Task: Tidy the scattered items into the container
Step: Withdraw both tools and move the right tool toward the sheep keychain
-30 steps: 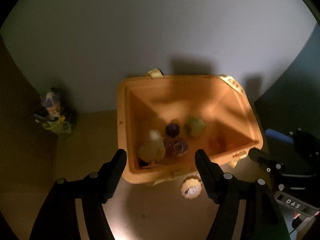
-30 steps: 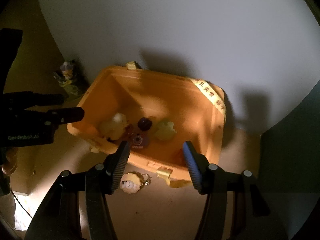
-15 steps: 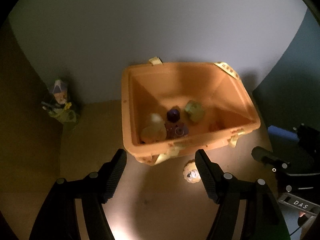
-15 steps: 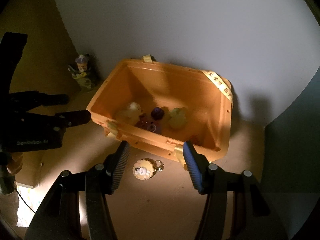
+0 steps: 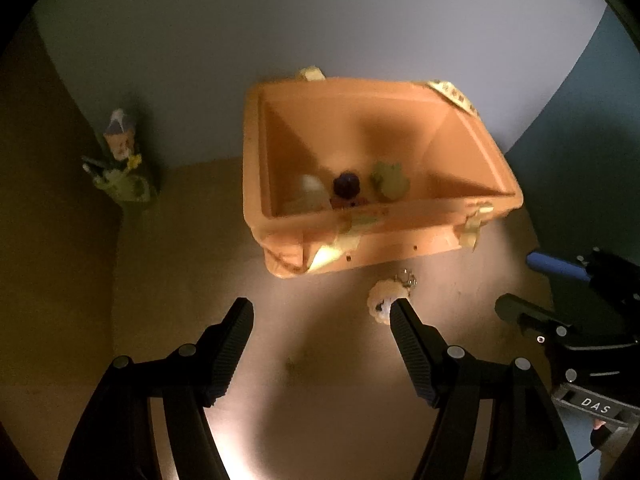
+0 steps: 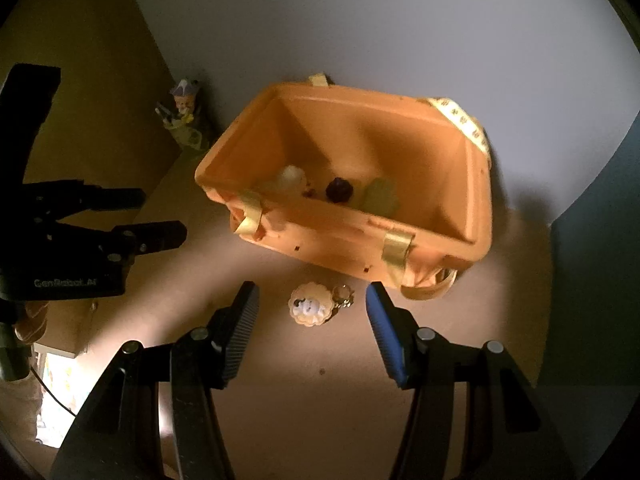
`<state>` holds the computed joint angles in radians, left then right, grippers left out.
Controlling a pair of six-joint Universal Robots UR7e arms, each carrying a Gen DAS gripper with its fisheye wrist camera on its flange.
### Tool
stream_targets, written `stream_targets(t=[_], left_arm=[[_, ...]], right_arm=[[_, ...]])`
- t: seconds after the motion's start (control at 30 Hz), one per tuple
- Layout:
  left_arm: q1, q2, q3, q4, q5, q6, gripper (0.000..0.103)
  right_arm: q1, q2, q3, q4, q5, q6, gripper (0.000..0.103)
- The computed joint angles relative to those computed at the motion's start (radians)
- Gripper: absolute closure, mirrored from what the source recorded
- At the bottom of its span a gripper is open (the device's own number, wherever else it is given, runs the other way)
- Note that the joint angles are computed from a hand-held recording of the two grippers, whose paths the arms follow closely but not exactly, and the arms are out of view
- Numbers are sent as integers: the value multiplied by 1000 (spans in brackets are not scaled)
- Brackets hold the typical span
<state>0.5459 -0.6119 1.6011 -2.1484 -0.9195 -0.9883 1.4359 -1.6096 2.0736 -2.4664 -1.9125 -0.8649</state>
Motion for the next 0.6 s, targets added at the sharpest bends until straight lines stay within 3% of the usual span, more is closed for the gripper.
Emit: stream_targets(t=[0.6], left_arm=[[13, 12, 73, -41, -34, -53, 36]], right_arm=[[-66, 12, 64, 16, -3, 34, 50]])
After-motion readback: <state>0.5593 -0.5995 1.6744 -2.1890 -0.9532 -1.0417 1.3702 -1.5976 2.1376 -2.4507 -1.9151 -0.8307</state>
